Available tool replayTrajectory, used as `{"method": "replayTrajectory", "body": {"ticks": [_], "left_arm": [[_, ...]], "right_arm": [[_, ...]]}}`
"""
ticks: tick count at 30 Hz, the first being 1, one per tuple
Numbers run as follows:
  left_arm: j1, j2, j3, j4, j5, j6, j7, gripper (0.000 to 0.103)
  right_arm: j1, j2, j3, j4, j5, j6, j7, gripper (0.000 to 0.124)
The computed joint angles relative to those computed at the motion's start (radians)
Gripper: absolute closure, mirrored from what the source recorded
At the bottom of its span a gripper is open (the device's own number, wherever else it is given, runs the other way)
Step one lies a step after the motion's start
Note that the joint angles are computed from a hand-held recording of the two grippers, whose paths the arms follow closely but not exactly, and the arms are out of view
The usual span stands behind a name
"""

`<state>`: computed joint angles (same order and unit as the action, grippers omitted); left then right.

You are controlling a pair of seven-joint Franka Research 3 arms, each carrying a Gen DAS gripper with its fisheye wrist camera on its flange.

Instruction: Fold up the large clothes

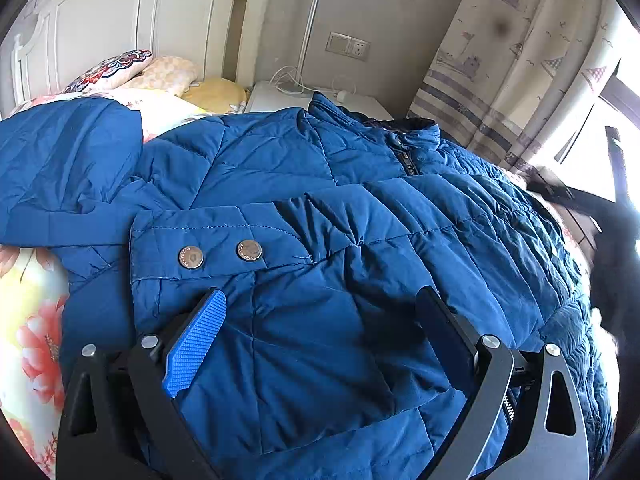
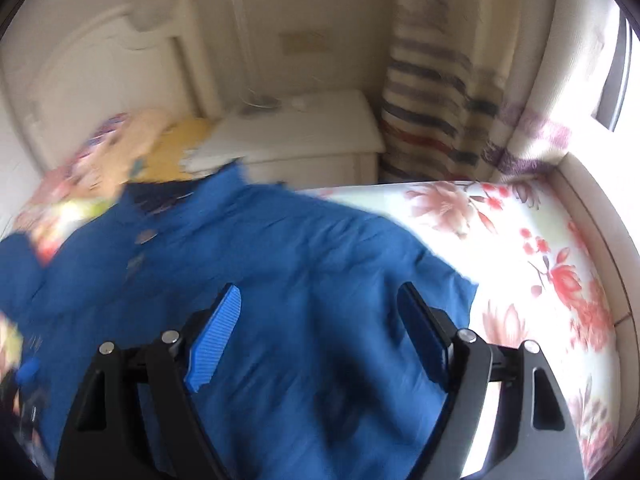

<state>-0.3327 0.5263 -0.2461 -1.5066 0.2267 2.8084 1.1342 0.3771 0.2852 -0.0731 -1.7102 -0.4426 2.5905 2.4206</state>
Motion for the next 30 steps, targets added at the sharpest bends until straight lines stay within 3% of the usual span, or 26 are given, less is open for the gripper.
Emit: {"method": "replayTrajectory", "body": {"ticks": [3, 5, 7, 10, 13, 17, 19, 22, 26, 28, 30], "left_arm": [[-0.001, 0.002, 0.001, 0.003, 0.001, -0.001, 0.000, 0.011], [-0.003, 0.002, 0.003, 0.003, 0.003, -0.002, -0.001, 0.011], [-0.011, 0.002, 0.012, 0.006, 0.013, -0.007, -0.008, 0.011], [-0.017, 0.003, 0.017, 0.009, 0.022, -0.011, -0.016, 0.011], [-0.016, 0.005, 0.016, 0.012, 0.025, -0.013, -0.018, 0.011], [-0.017, 0.005, 0.018, 0.011, 0.030, -0.013, -0.020, 0.011], [-0.020, 0.005, 0.021, 0.011, 0.035, -0.016, -0.023, 0.011], [-0.025, 0.006, 0.026, 0.017, 0.044, -0.024, -0.029, 0.011], [-0.034, 0.009, 0.035, 0.026, 0.060, -0.037, -0.038, 0.011], [-0.040, 0.012, 0.039, 0.034, 0.069, -0.049, -0.043, 0.011], [-0.046, 0.010, 0.045, 0.038, 0.082, -0.063, -0.048, 0.011]], "right_arm": [[0.026, -0.040, 0.030, -0.072, -0.026, -0.017, -0.038, 0.034], [0.029, -0.013, 0.046, -0.062, -0.010, -0.073, -0.087, 0.033], [0.020, -0.008, 0.050, -0.057, 0.028, -0.075, -0.107, 0.032], [0.053, -0.027, 0.040, -0.027, 0.003, -0.170, -0.037, 0.032], [0.063, -0.089, 0.061, -0.098, -0.039, -0.091, 0.001, 0.031], [0.064, -0.049, 0.093, -0.079, -0.006, -0.150, -0.052, 0.027], [0.067, -0.056, 0.083, -0.109, -0.022, -0.107, -0.022, 0.025], [0.075, -0.085, 0.088, -0.107, -0.005, -0.162, 0.007, 0.025], [0.089, -0.163, 0.113, -0.189, -0.087, -0.133, 0.087, 0.025], [0.074, -0.151, 0.134, -0.205, -0.028, -0.151, 0.037, 0.024], [0.068, -0.168, 0.134, -0.251, -0.036, -0.102, 0.057, 0.024]]}}
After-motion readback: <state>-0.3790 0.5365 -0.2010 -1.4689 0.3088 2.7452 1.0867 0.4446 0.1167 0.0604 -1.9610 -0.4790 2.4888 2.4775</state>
